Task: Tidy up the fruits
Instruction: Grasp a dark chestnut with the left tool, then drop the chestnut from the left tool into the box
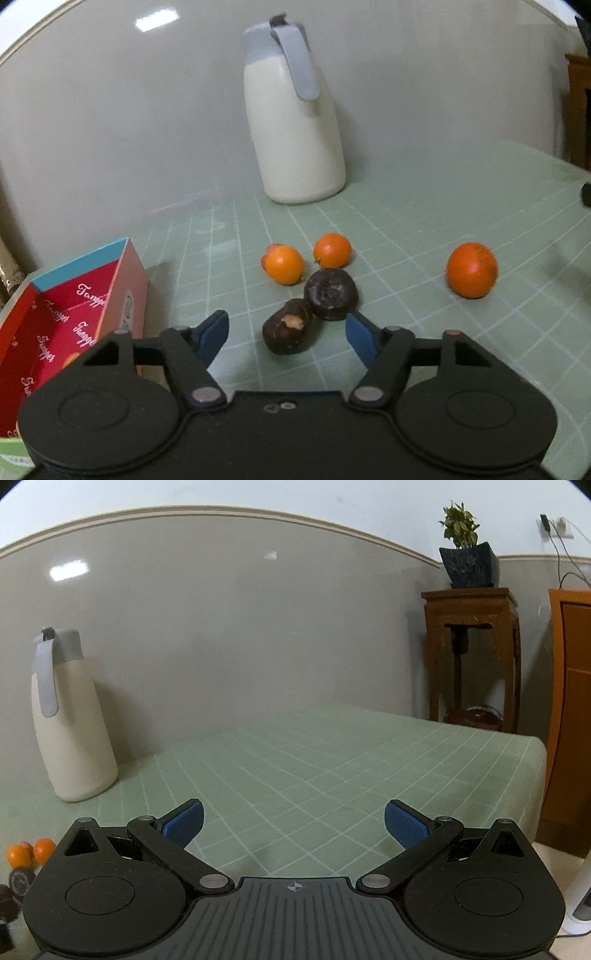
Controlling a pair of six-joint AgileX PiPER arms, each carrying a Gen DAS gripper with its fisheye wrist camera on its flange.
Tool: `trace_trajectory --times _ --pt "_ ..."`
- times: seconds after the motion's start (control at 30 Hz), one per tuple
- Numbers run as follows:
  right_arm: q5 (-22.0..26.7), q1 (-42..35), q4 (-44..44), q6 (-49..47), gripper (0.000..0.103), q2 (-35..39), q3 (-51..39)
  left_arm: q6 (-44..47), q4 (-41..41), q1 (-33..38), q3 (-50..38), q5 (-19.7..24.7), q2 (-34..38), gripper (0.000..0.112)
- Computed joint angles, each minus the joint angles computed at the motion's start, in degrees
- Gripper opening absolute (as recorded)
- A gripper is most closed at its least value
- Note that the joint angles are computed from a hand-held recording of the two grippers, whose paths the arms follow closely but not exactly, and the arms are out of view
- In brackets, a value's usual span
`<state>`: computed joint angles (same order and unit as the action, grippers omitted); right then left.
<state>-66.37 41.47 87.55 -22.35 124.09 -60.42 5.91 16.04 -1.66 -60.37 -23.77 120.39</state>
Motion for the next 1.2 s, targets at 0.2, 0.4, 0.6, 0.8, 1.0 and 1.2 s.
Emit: trace_trajectory --times 0.2,0.4,0.6,0.8,1.0,1.2 --pt "2.0 -0.6 -0.7 2.1 0.103 -1.5 1.1 -6.2 5.7 0.3 -4.4 4.9 2.1 0.029" --pt "2.9 -0.8 -1.6 3.2 0.103 -2.1 1.9 -6.6 4.8 0.9 -4.4 3.7 2.4 0.023" --pt "3.5 -0.6 -2.5 3.4 0.103 -1.9 2.0 -4.2 -1.4 2.8 1.2 -4.0 -0.9 0.023" --pt "4.3 0.0 -3.6 2.6 0.103 -1.3 0.9 -0.7 -11.1 7.0 4.7 -8.4 -4.4 0.023" --pt "3.9 1.3 -4.8 -0.3 0.103 0.4 -1.7 3.2 -19.8 11.6 2.6 -4.8 -4.6 0.023" --pt "5.3 2.0 -6.4 -2.1 0.103 1.7 -3.7 7.7 -27.7 16.5 -3.9 7.1 -3.0 0.024"
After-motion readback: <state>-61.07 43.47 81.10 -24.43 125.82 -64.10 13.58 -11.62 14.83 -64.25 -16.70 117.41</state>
